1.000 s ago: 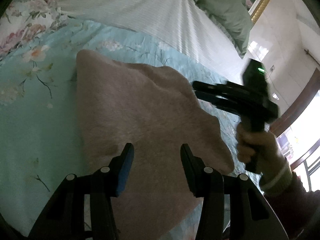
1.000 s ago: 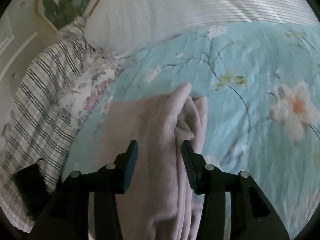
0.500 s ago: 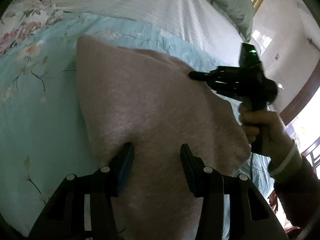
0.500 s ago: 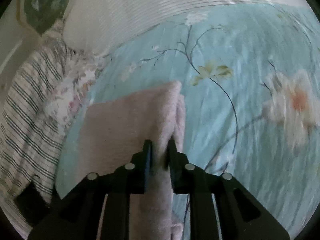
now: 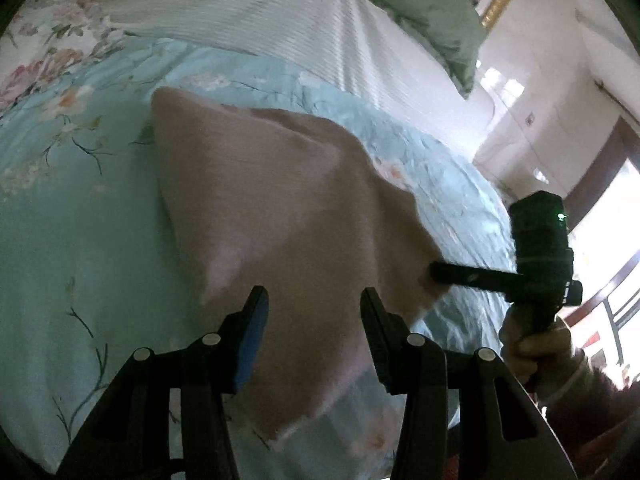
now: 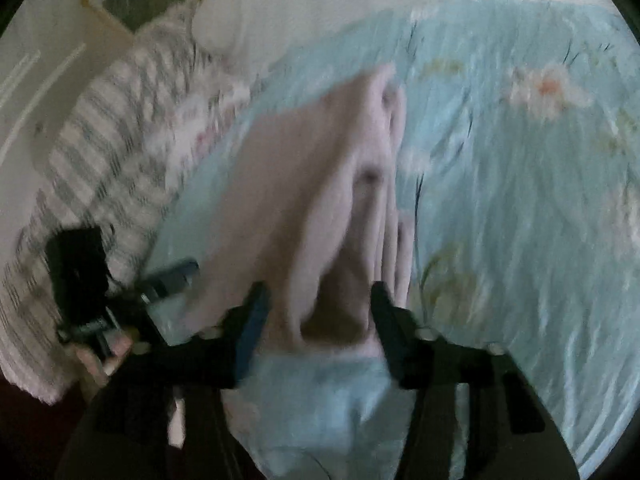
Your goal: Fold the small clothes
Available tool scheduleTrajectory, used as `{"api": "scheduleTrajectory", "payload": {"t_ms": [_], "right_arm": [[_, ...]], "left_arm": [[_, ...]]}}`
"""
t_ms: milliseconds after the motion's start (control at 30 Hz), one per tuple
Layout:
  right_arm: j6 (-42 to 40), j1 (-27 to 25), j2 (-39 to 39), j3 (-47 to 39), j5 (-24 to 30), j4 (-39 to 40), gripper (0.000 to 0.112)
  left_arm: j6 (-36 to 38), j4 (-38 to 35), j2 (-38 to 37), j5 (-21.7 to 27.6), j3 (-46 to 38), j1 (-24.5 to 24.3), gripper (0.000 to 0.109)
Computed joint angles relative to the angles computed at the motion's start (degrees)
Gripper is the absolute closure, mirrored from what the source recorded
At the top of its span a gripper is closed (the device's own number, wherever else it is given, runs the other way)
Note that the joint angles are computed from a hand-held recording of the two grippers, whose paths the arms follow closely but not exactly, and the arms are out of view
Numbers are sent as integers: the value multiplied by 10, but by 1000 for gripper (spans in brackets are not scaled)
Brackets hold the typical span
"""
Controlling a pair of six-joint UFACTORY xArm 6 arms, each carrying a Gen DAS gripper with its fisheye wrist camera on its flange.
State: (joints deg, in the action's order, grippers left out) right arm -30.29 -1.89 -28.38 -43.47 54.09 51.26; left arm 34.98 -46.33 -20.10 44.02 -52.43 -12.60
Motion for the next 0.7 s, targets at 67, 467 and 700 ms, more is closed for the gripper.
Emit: {"api": "scheduleTrajectory", "payload": {"t_ms": [67, 467, 700], "right_arm": [[12, 9, 3, -15, -10, -30, 107], [92, -29, -22, 2, -8, -163, 76], [21, 19, 37, -84, -106, -6, 76]], "left_arm": [[-12, 19, 3, 1, 2, -5, 62], [-62, 114, -7, -9, 27, -16, 69], [-32, 47, 25, -11, -47, -12, 65]]}}
